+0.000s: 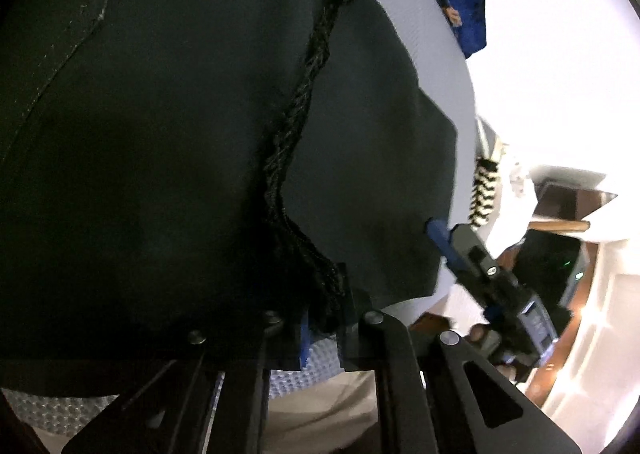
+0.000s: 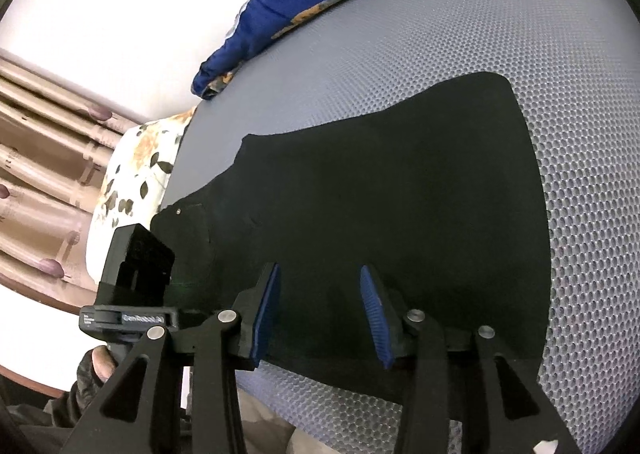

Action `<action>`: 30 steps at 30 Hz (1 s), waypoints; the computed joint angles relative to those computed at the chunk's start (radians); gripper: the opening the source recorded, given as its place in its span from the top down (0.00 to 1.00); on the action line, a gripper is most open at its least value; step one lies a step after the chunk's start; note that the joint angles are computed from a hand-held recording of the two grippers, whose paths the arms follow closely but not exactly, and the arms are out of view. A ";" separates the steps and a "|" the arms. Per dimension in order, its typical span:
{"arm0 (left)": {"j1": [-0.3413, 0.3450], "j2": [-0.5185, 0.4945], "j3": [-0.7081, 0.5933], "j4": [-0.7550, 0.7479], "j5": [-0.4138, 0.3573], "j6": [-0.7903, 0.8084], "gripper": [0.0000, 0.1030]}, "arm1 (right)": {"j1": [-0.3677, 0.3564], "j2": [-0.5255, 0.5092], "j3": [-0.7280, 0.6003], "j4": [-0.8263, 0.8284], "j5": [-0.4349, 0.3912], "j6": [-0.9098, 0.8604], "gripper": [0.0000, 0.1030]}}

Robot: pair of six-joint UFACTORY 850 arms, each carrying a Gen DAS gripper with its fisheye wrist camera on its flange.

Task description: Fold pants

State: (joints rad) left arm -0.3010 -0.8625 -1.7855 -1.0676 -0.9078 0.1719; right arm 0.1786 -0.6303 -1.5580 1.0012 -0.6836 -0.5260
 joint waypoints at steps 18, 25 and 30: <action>-0.039 0.066 0.023 0.277 0.112 -0.004 0.85 | 0.016 -0.027 -0.027 -0.228 -0.008 0.168 0.62; -0.069 0.090 -0.006 0.613 0.233 -0.202 0.78 | 0.031 -0.016 -0.065 -0.388 0.088 0.229 0.60; -0.077 0.064 -0.070 0.763 0.290 -0.279 0.78 | 0.036 -0.067 -0.155 -0.607 0.138 0.391 0.60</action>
